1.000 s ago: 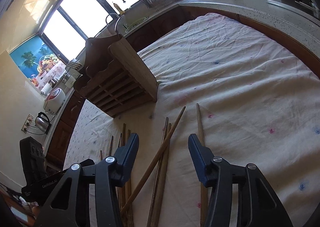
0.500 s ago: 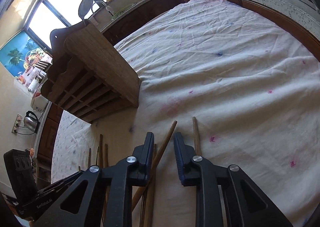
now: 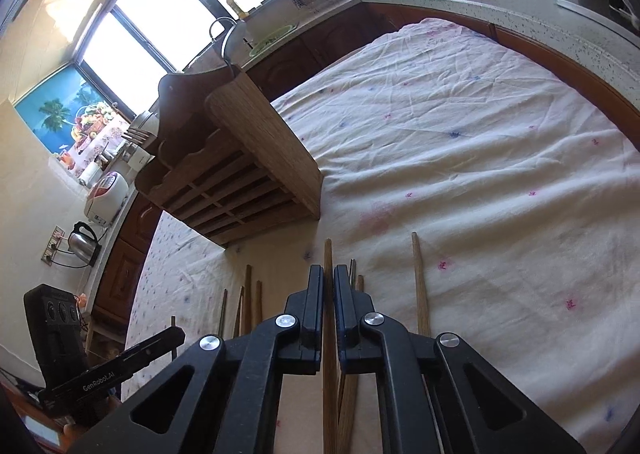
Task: Organize utensils
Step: 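Carry the chopsticks upright with the left tool while the right tool lowers its chopsticks into the holder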
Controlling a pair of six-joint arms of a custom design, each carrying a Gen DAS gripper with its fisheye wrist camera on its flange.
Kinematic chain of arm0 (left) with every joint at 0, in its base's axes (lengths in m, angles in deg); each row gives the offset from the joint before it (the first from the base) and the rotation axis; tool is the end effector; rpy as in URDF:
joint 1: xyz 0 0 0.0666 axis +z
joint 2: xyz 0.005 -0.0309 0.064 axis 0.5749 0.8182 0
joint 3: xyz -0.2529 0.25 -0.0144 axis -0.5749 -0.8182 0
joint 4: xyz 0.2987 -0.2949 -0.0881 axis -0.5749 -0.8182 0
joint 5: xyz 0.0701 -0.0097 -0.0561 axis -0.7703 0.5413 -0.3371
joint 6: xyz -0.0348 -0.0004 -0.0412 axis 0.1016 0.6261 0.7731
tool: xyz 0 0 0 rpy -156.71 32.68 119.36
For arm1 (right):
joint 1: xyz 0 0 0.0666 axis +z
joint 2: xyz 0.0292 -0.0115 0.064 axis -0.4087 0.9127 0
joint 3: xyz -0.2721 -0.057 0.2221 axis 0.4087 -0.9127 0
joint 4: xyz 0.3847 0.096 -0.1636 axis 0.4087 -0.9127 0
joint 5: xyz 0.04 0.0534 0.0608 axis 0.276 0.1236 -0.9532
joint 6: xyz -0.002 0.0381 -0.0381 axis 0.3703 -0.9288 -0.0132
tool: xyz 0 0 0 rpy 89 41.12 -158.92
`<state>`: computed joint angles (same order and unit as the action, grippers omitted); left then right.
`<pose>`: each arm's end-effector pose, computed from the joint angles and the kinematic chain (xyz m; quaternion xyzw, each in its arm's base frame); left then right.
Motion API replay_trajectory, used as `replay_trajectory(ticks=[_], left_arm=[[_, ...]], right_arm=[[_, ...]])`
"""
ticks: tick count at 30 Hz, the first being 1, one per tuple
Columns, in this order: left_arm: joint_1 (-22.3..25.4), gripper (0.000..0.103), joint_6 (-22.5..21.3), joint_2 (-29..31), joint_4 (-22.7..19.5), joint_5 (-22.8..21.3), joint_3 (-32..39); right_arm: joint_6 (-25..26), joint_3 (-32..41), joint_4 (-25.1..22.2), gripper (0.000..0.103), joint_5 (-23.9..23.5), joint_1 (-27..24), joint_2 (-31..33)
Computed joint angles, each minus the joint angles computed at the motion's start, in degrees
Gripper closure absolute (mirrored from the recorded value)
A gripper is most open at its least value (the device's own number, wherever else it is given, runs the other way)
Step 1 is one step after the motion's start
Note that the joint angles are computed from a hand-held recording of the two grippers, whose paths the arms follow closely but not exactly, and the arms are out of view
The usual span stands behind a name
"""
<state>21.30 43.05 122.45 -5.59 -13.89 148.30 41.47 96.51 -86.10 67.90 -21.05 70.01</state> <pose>0.6549 -0.1743 0.4531 0.0376 0.9255 -0.2531 0.2791 0.6384 0.0457 0.4175 0.1032 0.8970 0.2480 0.3511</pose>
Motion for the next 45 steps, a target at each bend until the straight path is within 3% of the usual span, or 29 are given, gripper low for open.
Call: replay_trajectory(ticks=[12,22,36,45], left_arm=[[0.94,0.099,0.54,-7.83,6.11,1.85,-5.79],[1.74,0.099,0.33,-12.12,11.27,-0.05,-6.78],[2.47,0.099,0.12,-11.53,13.65,-3.25,-4.31],[2.87,0.099,-0.01,-7.64,13.82,-4.58,2.79]], right_arm=[[0.22,-5.40,4.68,0.098,-0.91,0.40,-7.89],[2.86,-4.97,8.45,0.098,1.08,1.73,-11.75],[4.64,-3.13,10.13,0.098,2.36,1.84,-11.04],[5.38,1.52,11.16,0.098,3.28,1.80,-8.62]])
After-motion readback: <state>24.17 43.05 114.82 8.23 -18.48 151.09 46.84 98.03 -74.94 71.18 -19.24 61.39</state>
